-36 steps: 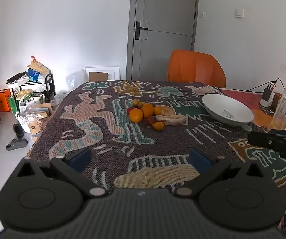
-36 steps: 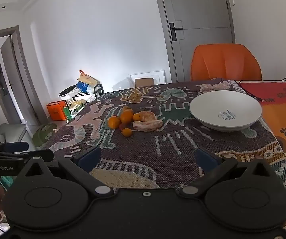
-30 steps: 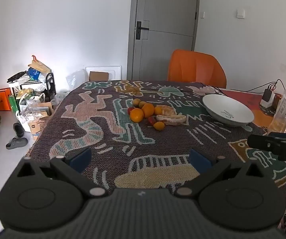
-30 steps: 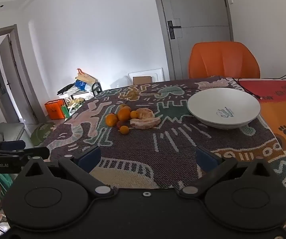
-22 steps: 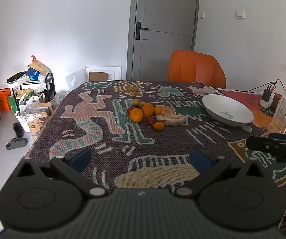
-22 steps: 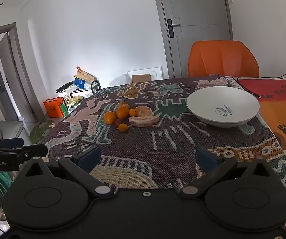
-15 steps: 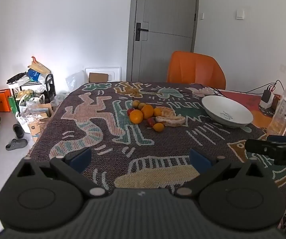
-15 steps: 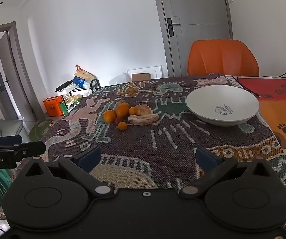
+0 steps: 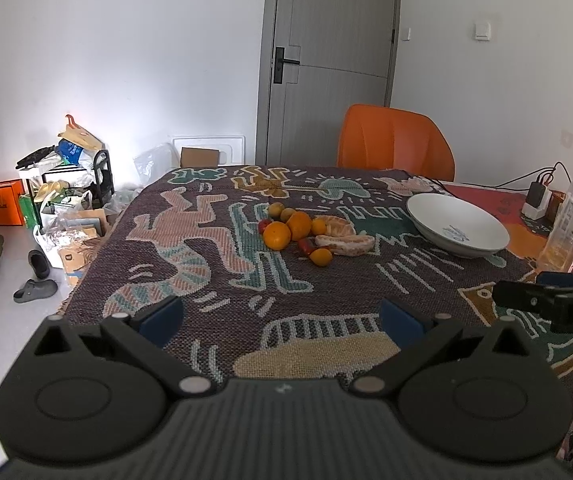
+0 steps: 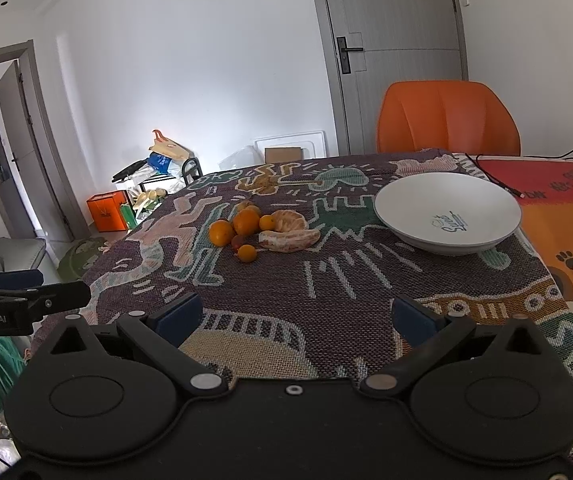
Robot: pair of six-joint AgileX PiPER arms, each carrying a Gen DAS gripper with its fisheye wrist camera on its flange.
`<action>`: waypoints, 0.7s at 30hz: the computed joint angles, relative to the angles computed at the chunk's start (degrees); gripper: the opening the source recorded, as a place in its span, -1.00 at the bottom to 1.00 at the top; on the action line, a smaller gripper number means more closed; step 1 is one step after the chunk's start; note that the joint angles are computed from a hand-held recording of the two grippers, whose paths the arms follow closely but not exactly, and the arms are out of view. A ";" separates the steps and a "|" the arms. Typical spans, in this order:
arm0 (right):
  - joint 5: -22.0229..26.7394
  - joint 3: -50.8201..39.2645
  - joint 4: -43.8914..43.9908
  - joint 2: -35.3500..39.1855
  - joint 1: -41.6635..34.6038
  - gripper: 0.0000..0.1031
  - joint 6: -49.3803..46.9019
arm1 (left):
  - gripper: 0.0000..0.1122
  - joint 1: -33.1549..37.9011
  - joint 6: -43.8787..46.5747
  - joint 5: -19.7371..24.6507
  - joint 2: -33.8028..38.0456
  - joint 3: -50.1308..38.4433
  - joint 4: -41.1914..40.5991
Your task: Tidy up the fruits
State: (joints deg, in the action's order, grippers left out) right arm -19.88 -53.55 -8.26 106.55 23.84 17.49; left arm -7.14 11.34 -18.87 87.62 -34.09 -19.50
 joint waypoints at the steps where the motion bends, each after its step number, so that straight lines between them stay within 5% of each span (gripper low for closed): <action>1: 0.10 -0.02 0.27 -0.02 0.06 1.00 -0.27 | 0.84 -0.04 0.03 -0.24 0.10 0.03 -0.06; 21: -0.90 0.31 -2.67 0.25 -0.83 1.00 3.21 | 0.84 -0.48 1.89 -0.09 0.08 -0.28 -2.29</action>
State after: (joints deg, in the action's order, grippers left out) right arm -20.78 -53.23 -10.93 106.80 23.01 20.70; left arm -7.62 13.23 -18.96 87.71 -34.37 -21.79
